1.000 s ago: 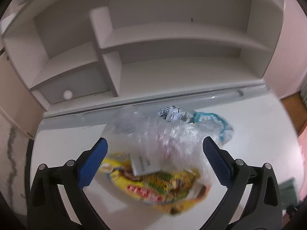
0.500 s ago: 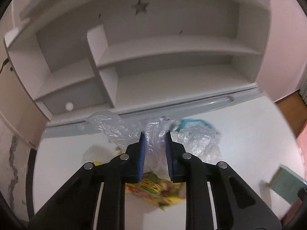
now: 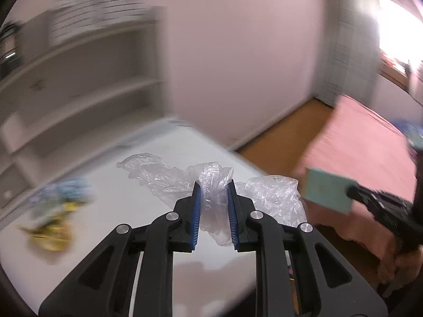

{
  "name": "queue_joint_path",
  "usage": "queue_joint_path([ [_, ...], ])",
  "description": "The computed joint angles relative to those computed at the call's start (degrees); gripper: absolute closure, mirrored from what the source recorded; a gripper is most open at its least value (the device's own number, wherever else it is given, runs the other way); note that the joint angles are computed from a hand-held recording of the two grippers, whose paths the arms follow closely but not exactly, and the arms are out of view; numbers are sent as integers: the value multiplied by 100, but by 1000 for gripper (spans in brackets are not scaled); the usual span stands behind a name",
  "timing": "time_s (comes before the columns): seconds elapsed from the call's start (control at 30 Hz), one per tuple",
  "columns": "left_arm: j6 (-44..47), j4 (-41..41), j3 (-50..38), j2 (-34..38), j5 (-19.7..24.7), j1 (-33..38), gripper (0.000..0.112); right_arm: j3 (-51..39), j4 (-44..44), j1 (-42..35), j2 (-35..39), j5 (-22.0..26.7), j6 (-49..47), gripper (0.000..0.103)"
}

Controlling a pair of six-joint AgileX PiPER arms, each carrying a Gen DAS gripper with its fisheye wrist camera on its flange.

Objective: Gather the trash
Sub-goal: 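Carry the plastic bag and light-blue box over the black bin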

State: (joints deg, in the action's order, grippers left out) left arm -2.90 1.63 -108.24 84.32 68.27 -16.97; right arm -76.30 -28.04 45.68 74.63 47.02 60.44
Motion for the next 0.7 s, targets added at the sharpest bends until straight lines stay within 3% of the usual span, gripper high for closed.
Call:
queue_joint_path([
  [0.2,-510,-213,1085,244,-1133,-1821,94,1849,569,-1432,-1173,-74,-108,92],
  [0.3,-791,142,1955,439,-2239,-2459,94,2452,1426,-2446,-1127,-353,-790,92],
  [0.4,-732,-28,2515,847,-2887,-2581,94,2761,1955,-3073,-783,-511,-1336,92],
  [0.57,-92,-1005,2630,1813,-3308,-2327,94,2835,2789,-3651,77,-588,-2156,92],
  [0.7,89,-1408,2633,2490,-3557,-2218,94,2762,3255,-3590,598,-553,-2530,92],
])
